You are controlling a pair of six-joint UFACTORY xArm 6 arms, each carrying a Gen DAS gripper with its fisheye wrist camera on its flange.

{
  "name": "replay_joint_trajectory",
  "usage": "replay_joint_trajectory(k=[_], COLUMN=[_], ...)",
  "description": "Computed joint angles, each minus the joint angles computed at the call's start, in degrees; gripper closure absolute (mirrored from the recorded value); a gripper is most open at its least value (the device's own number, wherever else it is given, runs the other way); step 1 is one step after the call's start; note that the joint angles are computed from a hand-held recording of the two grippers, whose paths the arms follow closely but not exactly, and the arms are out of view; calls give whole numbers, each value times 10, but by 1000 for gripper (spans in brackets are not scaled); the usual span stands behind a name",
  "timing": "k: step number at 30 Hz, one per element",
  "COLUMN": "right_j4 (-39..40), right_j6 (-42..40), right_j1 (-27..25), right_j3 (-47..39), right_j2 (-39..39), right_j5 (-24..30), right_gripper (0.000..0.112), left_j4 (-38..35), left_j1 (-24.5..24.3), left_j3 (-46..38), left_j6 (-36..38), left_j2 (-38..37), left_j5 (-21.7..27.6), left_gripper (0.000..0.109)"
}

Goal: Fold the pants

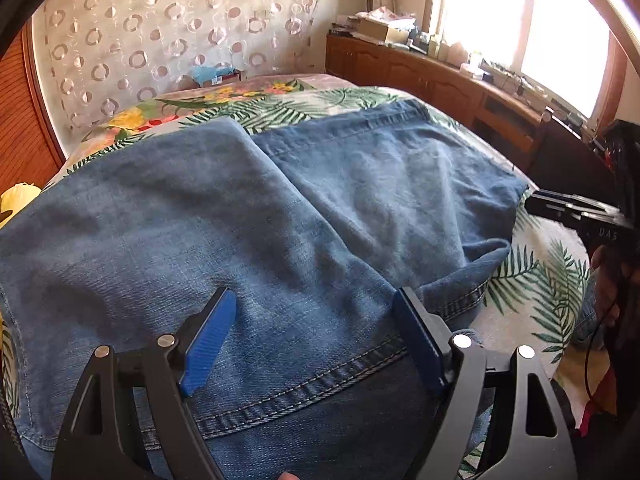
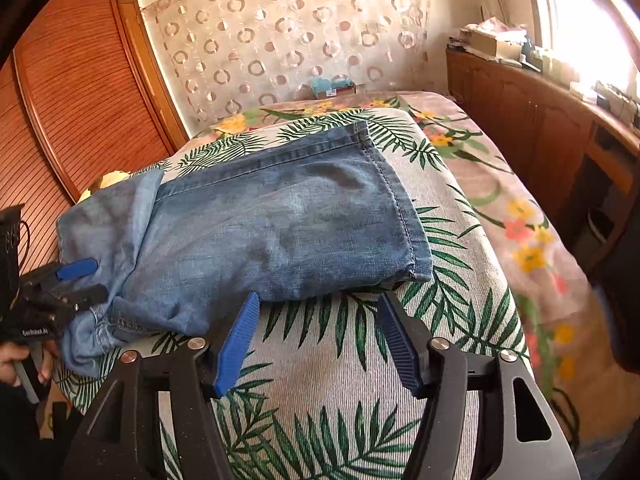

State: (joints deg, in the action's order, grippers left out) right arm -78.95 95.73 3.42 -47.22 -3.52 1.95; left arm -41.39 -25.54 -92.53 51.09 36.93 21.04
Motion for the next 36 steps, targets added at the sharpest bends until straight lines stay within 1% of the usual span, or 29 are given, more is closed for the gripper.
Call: replay_joint_trajectory(k=[3,5,7,10,15,18,21,24,29,36], right_j4=[16,22,26,39,60,87,113,134,156,187], right_j6=[-13,-16,-17,-27,-45,-70,-92,-108,-130,-157], right_j1=[3,-2,-1,1,-6,-6,-9,-10,-10,-11], right_j3=[-11,-13,-15,-19,-29,-33,-34,-33,-38,-44], right_j2=[14,19,21,27,40,43,46,47,49,55], right_j5=[8,2,5,14,14,23,16,16,19,21], right_gripper=[47,47,47,47,46,46,46,46,46,46], left_j4=[12,16,39,29,27,43,69,69,62,70], left_j1=[-2,-4,-9,-13,-11,-12,-14,-15,-12,-13], left_j3=[2,5,17,29,30,34,41,50,46,52], left_j6=[-8,-12,-22,-12,-19,-38,-68,-72,-76,-77], left_j2=[2,2,-1,-5,-7,-8,-10,-13,-11,-13], left_j5=[-7,-14,-34,-54,-51,-58,-70,-81,-72,-79], left_gripper=[27,27,27,27,27,27,27,27,27,27])
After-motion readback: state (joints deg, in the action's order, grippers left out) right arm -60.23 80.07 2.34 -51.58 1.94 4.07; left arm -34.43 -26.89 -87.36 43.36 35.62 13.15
